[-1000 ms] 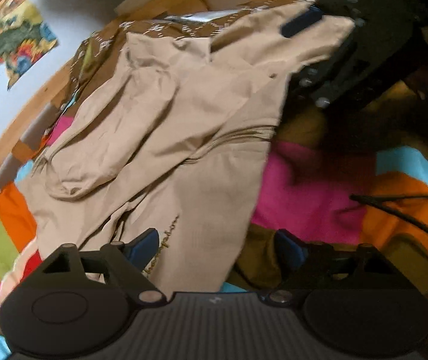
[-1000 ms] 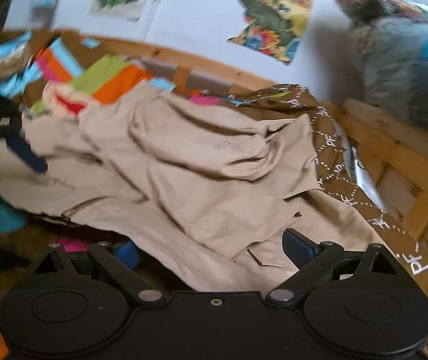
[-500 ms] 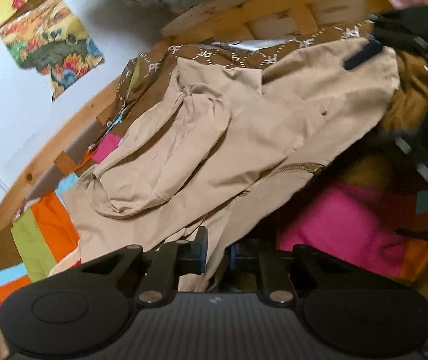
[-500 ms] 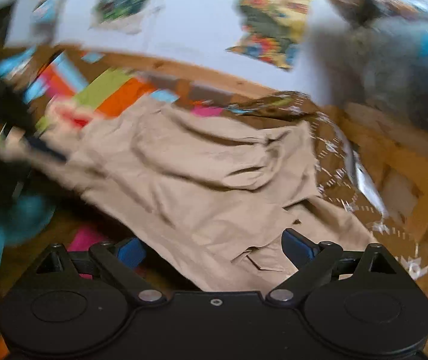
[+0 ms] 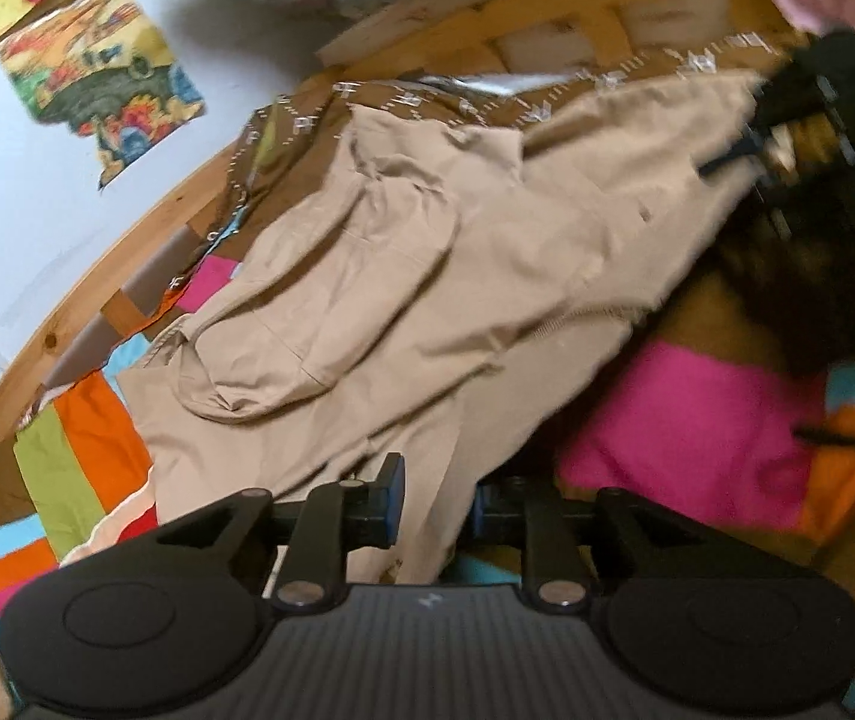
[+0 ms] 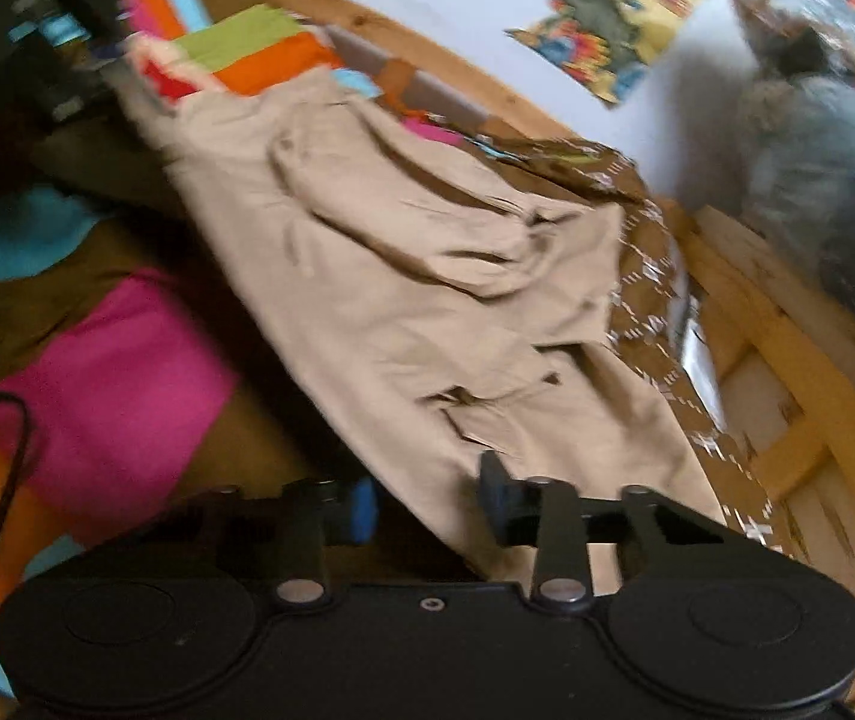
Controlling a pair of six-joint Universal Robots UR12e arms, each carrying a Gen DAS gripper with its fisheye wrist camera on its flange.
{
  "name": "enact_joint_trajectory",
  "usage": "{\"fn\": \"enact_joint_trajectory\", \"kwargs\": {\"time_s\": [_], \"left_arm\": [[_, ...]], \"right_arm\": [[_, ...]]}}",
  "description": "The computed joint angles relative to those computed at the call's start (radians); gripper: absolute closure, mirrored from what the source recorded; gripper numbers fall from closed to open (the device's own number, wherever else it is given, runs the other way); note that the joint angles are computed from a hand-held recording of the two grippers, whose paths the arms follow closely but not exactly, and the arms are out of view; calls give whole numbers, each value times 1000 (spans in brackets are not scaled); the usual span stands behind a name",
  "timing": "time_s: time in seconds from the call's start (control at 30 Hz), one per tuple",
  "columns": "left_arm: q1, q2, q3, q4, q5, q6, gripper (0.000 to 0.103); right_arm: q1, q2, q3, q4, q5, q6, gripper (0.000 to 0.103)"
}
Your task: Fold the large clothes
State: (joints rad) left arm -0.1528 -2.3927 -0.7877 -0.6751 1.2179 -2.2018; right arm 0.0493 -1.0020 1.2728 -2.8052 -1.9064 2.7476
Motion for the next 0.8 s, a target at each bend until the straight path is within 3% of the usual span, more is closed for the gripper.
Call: {"fn": "enact_joint_trajectory", "kwargs": {"time_s": [0.13,0.23,0.47,0.53,0.6,0.7,0.8], "left_arm": [[6,32,-86,62,42,61,67],[11,50,-124,62,112,49,60],[40,78,-172,91,204,-214,57],[47,79,-174,101,210,-250,61],[52,70,-155,89,209,-250,85],[62,64,-144,103,159,-292,97],[71,74,-171,189,125,-360,100]], "right_arm": [[-6,5,2,-62,-13,64,85],[-7,11,1,-128,-17,90,88],[-4,19,-2,-146,-34,100,89],[-2,22,-5,-152,-42,97,89],[2,25,-6,-162,-52,86,89],[5,28,-6,-161,-63,84,89],[9,31,-7,-164,-77,80,92]]}}
